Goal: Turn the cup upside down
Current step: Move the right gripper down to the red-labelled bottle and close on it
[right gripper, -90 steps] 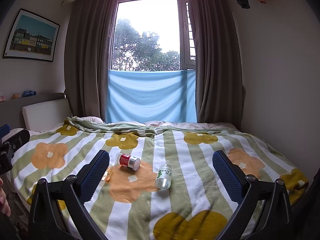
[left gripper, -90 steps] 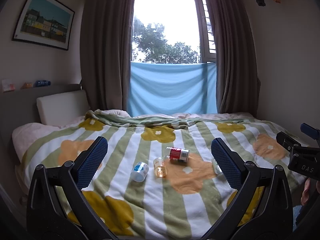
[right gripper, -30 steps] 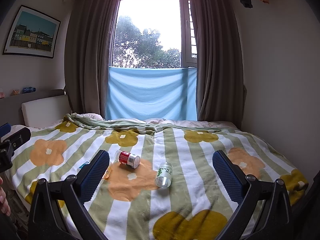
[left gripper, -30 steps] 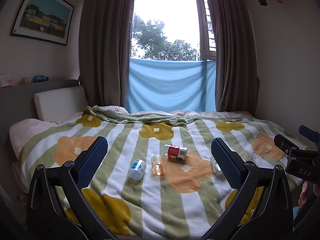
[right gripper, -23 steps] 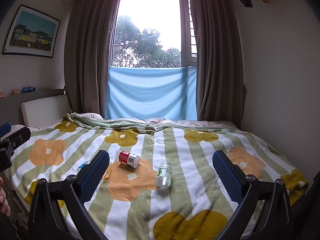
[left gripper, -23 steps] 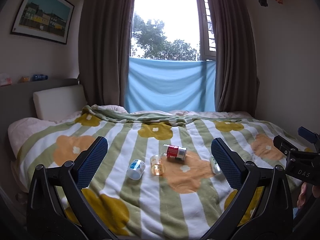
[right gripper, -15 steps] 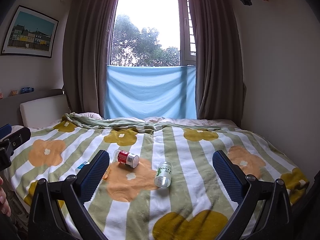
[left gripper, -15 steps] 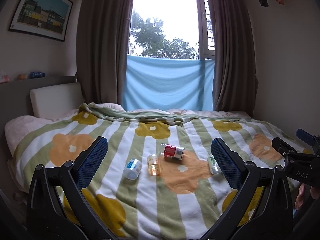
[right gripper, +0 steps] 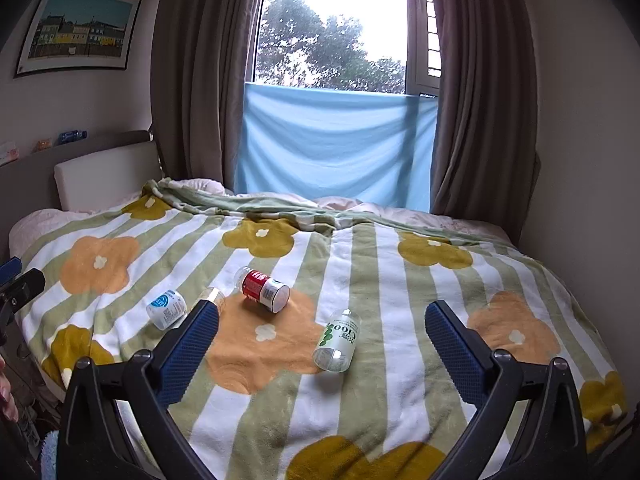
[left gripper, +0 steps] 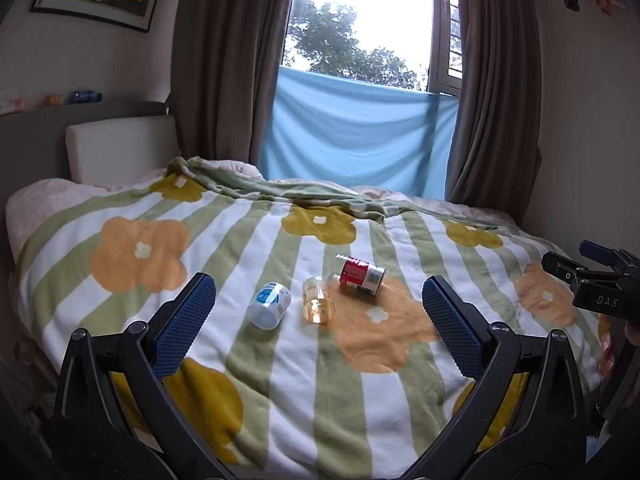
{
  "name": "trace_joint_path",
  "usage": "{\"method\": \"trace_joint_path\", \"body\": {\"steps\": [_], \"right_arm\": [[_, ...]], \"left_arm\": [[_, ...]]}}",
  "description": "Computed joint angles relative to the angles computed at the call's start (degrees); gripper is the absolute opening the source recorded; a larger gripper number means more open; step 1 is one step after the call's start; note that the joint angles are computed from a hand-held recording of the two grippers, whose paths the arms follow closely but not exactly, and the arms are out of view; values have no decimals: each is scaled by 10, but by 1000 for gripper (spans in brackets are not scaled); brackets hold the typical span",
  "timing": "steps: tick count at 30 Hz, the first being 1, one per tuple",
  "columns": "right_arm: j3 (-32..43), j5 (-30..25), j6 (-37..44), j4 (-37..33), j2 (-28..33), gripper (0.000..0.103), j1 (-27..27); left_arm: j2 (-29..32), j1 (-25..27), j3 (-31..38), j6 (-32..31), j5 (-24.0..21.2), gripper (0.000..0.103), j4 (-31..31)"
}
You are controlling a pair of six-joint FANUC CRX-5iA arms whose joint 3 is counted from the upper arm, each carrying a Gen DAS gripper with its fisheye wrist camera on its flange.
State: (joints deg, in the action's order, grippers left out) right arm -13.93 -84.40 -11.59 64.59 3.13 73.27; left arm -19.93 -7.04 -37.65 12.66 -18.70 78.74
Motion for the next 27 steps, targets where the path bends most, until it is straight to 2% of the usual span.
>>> {"method": "trace_joint_path", "body": {"steps": [5, 7, 10, 12, 19, 24, 27], "right_arm": [[8, 124, 119, -58, -14, 103, -76], [17, 190, 185, -93, -13, 103, -118], [51, 285, 304, -194, 2, 103, -181], [91, 307, 384, -260, 32, 103, -217], [306, 261, 660, -465, 189, 103, -316], [497, 156, 776, -525, 325, 103, -353], [629, 82, 821, -519, 416, 103, -361]], "left_arm": [[38, 1, 14, 34, 10, 103, -37], [54, 1, 20, 47, 12, 103, -56], [80, 5, 31, 73, 8, 103, -87], [98, 8, 41, 95, 8, 103, -117], [158, 14, 72, 130, -9, 103, -169], [189, 16, 90, 146, -21, 103, -182], [203, 20, 99, 153, -34, 103, -192]]}}
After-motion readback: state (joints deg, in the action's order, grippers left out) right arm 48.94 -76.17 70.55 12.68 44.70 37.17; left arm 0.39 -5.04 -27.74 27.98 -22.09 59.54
